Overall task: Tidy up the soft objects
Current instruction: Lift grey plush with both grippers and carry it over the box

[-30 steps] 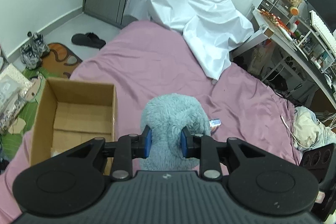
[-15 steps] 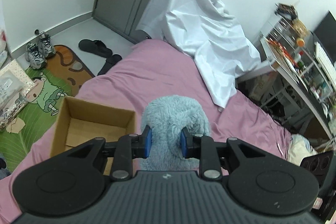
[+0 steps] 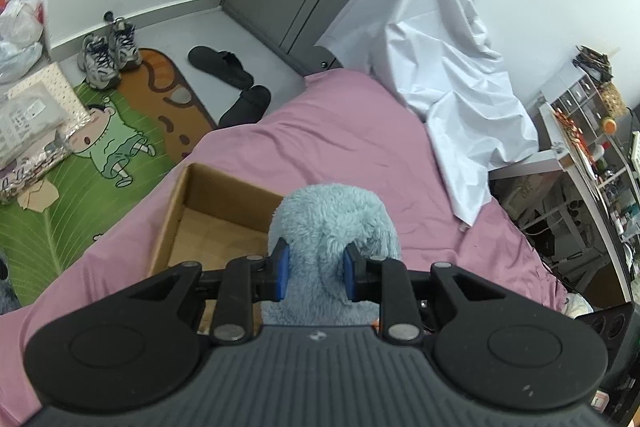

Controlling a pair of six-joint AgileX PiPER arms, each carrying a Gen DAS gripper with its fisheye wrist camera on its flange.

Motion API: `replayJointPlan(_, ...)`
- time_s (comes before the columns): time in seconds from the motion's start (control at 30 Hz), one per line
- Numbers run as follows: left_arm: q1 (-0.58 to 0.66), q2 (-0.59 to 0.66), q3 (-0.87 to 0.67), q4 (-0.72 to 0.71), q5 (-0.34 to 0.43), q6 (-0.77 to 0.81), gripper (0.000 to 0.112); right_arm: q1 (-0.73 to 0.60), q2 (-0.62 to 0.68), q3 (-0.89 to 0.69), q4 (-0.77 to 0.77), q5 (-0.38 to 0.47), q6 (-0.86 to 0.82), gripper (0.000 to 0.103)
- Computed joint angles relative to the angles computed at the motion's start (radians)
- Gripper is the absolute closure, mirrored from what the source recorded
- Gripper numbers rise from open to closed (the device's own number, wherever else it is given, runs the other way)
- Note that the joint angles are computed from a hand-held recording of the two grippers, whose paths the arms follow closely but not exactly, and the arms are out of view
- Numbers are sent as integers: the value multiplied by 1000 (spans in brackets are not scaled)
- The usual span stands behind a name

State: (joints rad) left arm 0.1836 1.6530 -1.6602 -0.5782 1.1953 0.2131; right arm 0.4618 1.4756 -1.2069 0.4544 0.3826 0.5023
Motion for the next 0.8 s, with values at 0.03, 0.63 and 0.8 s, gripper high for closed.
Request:
replayJointPlan(0.03,7,6,4,-4,-4,6,87,7,12,-9,-16,2,18,88)
replayJointPlan(0.63,-17,94,26,168,-98,-61,79,72,40,-58,-249,88,228,85)
replayJointPlan(0.8,-35,62,35,209,-103,-83,57,67,-3,-33,-247,110,205,85)
